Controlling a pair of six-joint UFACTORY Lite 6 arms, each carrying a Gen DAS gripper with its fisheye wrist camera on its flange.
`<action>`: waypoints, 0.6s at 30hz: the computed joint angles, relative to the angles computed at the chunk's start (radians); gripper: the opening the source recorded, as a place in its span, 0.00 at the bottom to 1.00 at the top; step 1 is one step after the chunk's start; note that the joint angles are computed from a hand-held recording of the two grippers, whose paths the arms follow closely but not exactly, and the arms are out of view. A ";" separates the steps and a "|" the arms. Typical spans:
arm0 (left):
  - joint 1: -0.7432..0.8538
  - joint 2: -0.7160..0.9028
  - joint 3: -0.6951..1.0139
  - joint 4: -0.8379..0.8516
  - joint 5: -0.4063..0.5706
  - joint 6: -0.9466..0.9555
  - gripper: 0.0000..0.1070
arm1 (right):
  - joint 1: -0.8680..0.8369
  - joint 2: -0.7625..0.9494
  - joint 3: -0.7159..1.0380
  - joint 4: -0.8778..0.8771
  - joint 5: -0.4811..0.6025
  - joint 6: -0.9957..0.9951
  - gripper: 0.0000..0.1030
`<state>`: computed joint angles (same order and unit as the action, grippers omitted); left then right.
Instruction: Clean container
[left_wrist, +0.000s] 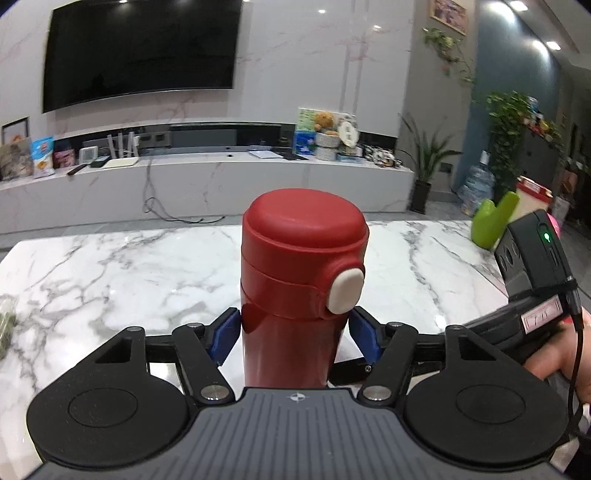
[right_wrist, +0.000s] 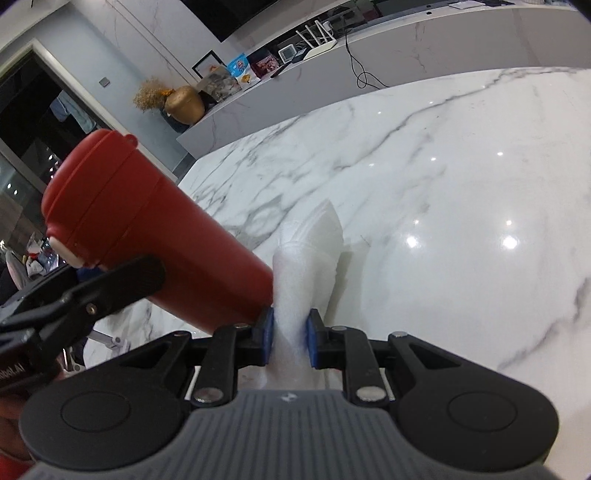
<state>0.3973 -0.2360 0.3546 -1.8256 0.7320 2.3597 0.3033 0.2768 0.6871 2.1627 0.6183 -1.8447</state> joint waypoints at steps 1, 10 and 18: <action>0.004 0.011 0.010 0.015 0.009 0.012 0.58 | -0.006 -0.004 -0.004 0.013 0.017 -0.007 0.21; 0.075 0.082 0.048 0.124 0.097 0.044 0.58 | -0.122 -0.164 -0.079 0.046 0.272 -0.070 0.21; 0.063 0.057 0.026 0.115 0.084 0.061 0.58 | -0.158 -0.152 -0.051 -0.061 0.315 -0.004 0.21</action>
<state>0.4602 -0.1789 0.3808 -1.7108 0.8161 2.4207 0.1455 0.1247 0.6365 2.1017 0.9336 -1.8490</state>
